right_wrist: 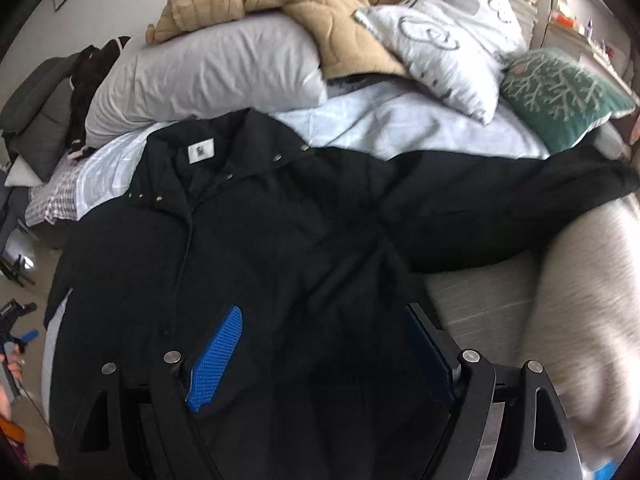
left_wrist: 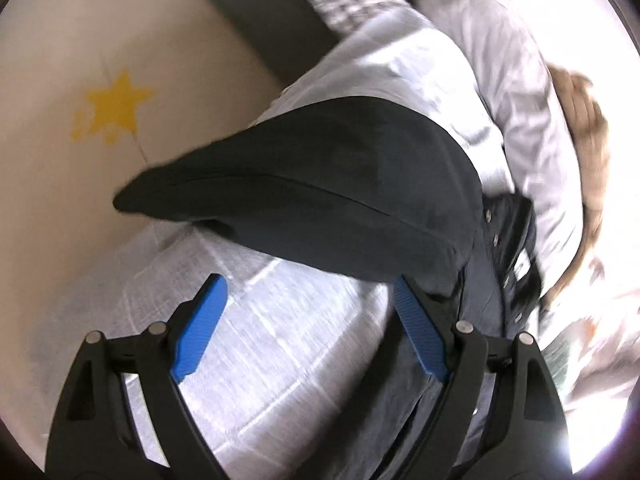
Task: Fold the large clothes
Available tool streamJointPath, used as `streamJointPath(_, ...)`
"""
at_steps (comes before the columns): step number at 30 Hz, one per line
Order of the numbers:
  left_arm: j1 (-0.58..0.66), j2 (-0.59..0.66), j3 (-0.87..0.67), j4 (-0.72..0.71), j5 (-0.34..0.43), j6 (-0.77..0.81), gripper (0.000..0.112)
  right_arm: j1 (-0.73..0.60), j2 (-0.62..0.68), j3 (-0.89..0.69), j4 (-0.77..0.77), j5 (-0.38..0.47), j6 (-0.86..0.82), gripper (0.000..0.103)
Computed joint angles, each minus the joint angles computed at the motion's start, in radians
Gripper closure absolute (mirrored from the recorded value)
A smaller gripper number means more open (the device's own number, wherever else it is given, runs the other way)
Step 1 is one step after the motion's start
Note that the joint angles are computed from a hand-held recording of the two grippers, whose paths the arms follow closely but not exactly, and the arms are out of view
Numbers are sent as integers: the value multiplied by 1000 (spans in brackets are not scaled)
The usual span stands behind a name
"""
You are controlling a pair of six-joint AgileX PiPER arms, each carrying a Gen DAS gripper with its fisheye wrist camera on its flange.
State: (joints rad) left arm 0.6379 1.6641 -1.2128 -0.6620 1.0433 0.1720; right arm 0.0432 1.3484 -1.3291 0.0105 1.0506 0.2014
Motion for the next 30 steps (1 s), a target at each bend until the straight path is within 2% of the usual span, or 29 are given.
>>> streamJointPath(3,33,53,32,-138,-4,68,27,21,28,53,50,-63,16,20)
streamJointPath(6,48,81,89,-314,-86,145,27,55,78,63,55,-66,24,20)
streamJointPath(9,54,103,110,-439,-138,154,28,69,86,82,59,-89,25,20)
streamJointPath(11,52,119,108,-481,-191,120,39,75,88,96,69,-103,22,20)
streamJointPath(12,38,117,105,-453,-242,64,64,77,90,99,69,-110,21,20)
streamJointPath(13,23,123,78,-385,-273,-10,98,80,89,103,67,-115,23,20)
streamJointPath(15,1,110,66,-320,-320,-85,101,81,92,111,63,-128,24,20)
streamJointPath(18,-78,-15,88,-210,-458,-125,104,80,93,120,53,-136,32,20)
streamJointPath(20,-181,-116,79,-58,-559,-181,104,69,91,125,58,-138,23,20)
streamJointPath(22,-295,-195,48,94,-622,-245,105,56,86,129,69,-140,14,20)
streamJointPath(26,-530,-267,-40,344,-656,-329,106,35,79,138,85,-140,1,20)
streamJointPath(28,-668,-254,-114,458,-628,-375,106,28,75,136,95,-137,-1,20)
streamJointPath(30,-761,-239,-152,497,-596,-373,106,23,69,138,103,-139,-1,20)
